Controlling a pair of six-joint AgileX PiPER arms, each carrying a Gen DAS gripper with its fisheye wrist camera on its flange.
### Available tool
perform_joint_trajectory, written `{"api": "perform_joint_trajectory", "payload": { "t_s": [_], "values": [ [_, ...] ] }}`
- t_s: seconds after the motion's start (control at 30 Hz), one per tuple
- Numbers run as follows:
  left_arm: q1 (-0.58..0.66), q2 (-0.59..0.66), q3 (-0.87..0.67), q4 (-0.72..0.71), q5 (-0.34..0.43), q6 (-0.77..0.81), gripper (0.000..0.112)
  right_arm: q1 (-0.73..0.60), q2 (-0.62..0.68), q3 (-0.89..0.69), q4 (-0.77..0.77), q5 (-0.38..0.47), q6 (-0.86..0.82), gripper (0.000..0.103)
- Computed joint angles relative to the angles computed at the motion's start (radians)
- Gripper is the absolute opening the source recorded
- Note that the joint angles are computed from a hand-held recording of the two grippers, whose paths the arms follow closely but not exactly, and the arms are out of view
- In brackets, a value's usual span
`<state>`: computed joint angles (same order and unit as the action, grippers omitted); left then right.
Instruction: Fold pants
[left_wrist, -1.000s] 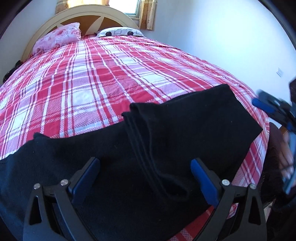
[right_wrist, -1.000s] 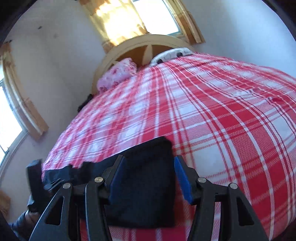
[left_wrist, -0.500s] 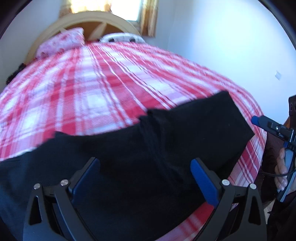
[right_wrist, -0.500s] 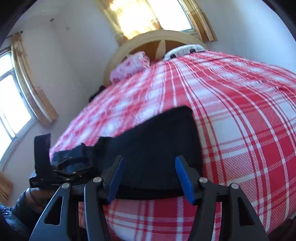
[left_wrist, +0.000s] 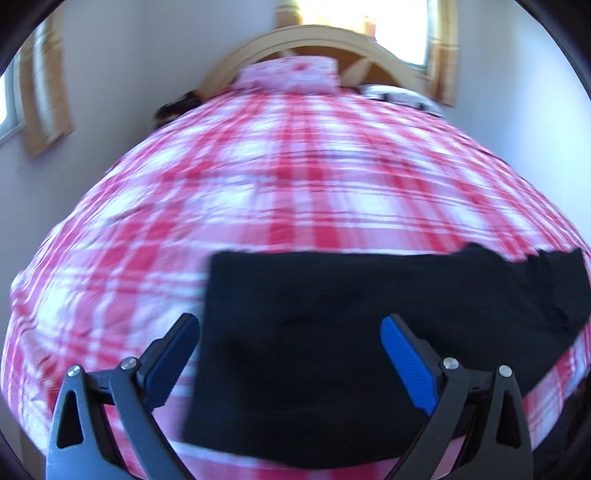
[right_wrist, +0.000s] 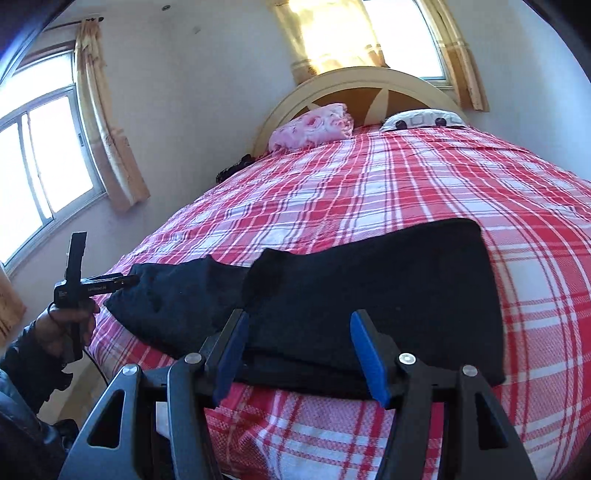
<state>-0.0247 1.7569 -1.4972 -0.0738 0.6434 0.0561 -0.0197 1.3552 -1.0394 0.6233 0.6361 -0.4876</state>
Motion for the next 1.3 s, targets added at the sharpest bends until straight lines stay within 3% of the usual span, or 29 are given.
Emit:
{"api": "perform_joint_trajectory", "payload": {
  "t_s": [0.2, 0.33, 0.57, 0.67, 0.73, 0.9, 1.0, 1.17, 1.3],
  "values": [
    [0.138, 0.067, -0.023, -0.260, 0.055, 0.189, 0.100, 0.040, 0.064, -0.023, 0.035, -0.024, 0.021, 0.060],
    [0.115, 0.066, -0.009, -0.292, 0.037, 0.249, 0.097, 0.085, 0.086, -0.027, 0.007, -0.039, 0.065, 0.060],
    [0.102, 0.097, -0.072, -0.310, 0.116, 0.288, 0.085, 0.107, 0.112, -0.034, 0.023, -0.048, 0.072, 0.060],
    [0.111, 0.086, -0.067, -0.297, 0.118, 0.268, 0.057, 0.109, 0.107, -0.025, 0.041, -0.056, 0.064, 0.060],
    [0.136, 0.079, -0.062, -0.363, 0.142, 0.312, 0.037, 0.107, 0.100, -0.013, 0.055, -0.063, 0.050, 0.060],
    [0.128, 0.043, -0.033, -0.383, 0.129, 0.308, 0.023, 0.086, 0.083, 0.017, 0.122, -0.076, -0.002, 0.060],
    [0.143, 0.010, -0.007, -0.495, 0.126, 0.363, 0.022, 0.077, 0.078, 0.020, 0.136, -0.072, -0.015, 0.060],
    [0.142, -0.024, -0.033, -0.708, 0.217, 0.472, 0.021, 0.049, 0.060, 0.018, 0.146, -0.066, -0.038, 0.060],
    [0.064, -0.025, -0.111, -0.754, 0.249, 0.476, 0.021, 0.018, 0.043, 0.022, 0.138, -0.067, -0.031, 0.060]
  ]
}}
